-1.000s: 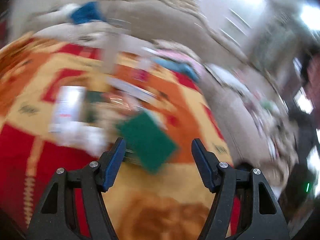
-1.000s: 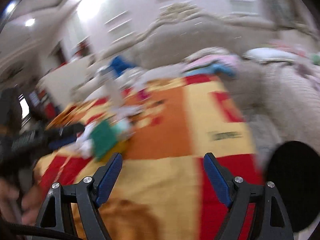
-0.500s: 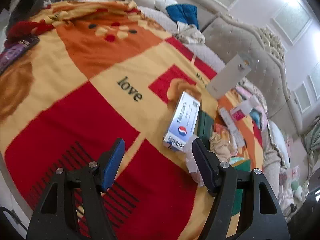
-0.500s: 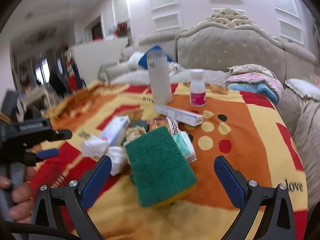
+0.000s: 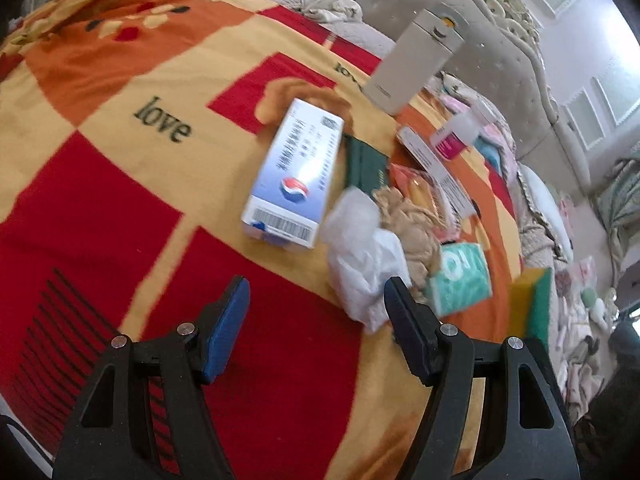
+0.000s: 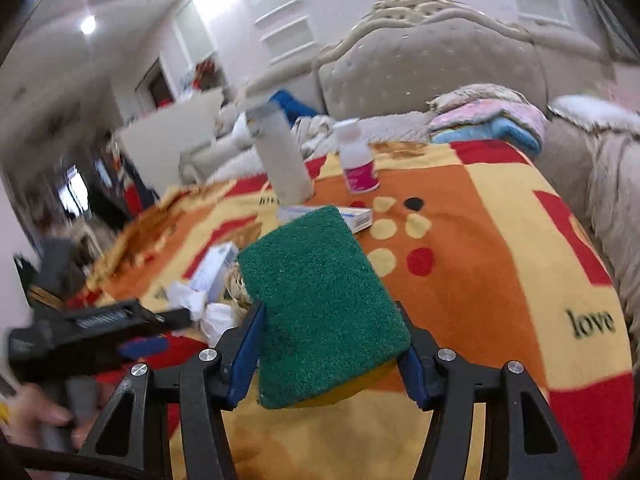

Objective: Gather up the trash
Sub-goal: 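Grasp the green scouring pad with the right tool, then grasp the crumpled white tissue with the left tool, then carry the green pad toward the black bin with the right tool while the left tool holds the tissue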

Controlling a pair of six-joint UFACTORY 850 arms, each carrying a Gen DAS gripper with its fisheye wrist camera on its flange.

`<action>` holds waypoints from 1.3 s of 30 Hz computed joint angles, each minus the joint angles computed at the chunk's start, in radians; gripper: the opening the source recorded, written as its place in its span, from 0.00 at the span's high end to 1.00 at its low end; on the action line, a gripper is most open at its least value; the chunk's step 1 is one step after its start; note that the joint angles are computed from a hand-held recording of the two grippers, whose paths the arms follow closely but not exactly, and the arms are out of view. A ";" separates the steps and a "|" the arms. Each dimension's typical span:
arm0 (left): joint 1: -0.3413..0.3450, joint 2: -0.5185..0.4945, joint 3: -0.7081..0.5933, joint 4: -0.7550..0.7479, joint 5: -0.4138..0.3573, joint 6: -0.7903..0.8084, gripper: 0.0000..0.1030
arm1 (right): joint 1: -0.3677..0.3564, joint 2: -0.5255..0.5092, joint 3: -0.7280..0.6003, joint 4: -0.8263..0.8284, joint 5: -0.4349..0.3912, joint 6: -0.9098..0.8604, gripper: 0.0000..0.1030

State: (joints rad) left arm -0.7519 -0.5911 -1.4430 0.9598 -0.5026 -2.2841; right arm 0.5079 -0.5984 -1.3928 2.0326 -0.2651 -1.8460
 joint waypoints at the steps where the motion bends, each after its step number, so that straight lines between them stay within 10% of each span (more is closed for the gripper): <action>1: -0.005 -0.004 -0.009 0.009 -0.012 0.001 0.33 | -0.008 0.022 0.028 0.044 -0.004 -0.026 0.43; 7: -0.002 -0.052 -0.077 0.020 -0.006 0.069 0.38 | -0.032 0.117 0.143 0.119 -0.026 -0.050 0.42; 15: 0.017 -0.055 -0.058 0.012 0.072 0.041 0.79 | -0.038 0.220 0.277 0.237 -0.065 -0.142 0.40; 20: -0.033 0.022 0.028 0.341 0.019 -0.262 0.79 | -0.045 0.242 0.305 0.275 -0.077 -0.182 0.40; 26: -0.109 0.003 -0.039 0.362 -0.270 -0.174 0.79 | -0.074 0.252 0.320 0.299 -0.052 -0.172 0.40; 39: -0.102 -0.053 -0.122 0.310 -0.223 -0.001 0.79 | -0.107 0.313 0.386 0.387 -0.010 -0.313 0.40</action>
